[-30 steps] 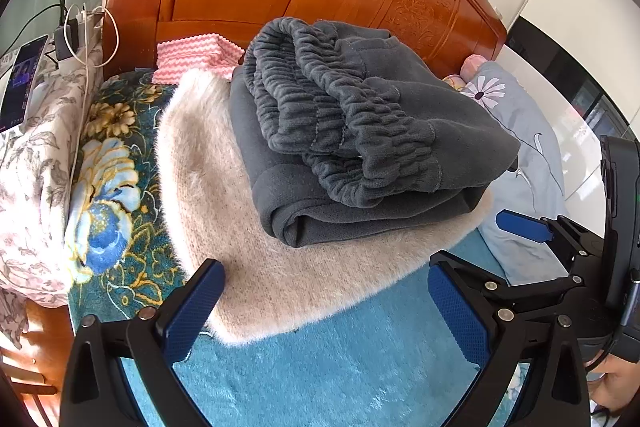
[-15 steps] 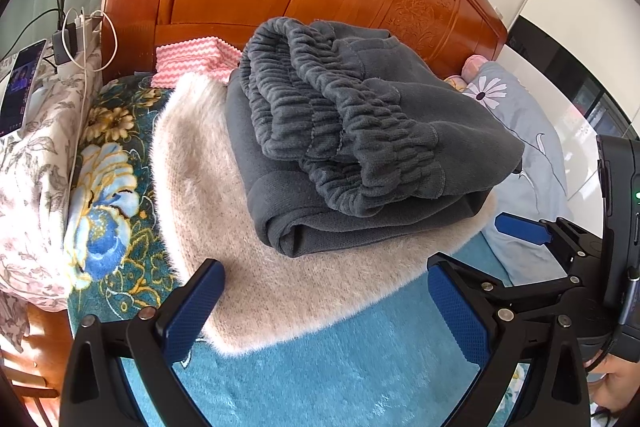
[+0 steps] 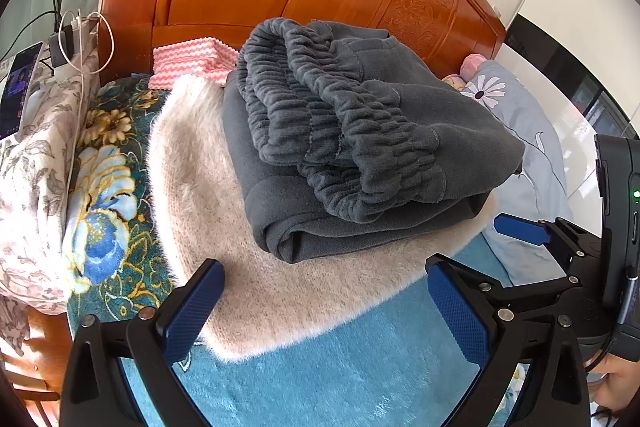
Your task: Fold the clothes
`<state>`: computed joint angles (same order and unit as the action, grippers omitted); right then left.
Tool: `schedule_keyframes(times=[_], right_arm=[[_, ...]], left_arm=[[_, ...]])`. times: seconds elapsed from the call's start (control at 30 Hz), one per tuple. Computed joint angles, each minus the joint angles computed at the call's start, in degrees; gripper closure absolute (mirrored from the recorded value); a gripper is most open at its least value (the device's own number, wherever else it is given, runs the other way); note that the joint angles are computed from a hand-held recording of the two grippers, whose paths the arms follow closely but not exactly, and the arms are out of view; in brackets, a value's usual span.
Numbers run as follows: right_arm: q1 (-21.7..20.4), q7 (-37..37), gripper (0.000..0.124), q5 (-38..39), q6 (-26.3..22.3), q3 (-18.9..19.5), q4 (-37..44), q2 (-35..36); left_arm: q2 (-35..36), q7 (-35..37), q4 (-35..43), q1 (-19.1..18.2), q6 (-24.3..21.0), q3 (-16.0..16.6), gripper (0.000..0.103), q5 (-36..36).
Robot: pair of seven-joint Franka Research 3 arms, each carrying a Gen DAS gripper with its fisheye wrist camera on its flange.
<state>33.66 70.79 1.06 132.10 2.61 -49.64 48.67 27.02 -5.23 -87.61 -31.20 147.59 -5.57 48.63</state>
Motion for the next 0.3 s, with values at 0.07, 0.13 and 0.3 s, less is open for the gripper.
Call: schedule_keyframes(times=[0.07,0.13,0.3], right_arm=[[0.11,0.07,0.025,-0.09,-0.03,-0.08,0.02,0.01],[0.23,0.15,0.025,-0.18,-0.29,-0.12,0.29,0.09],[0.27,0.49,0.025,-0.12,-0.83,-0.14,0.95,0.31]], left_arm=[[-0.04,0.17,-0.10,0.14,0.28,-0.02,0.000,-0.05],[-0.05,0.33,-0.18,0.33,0.61,-0.05,0.000,-0.26],[-0.34,-0.95,-0.67,-0.19,1.82,0.71,0.000,1.31]])
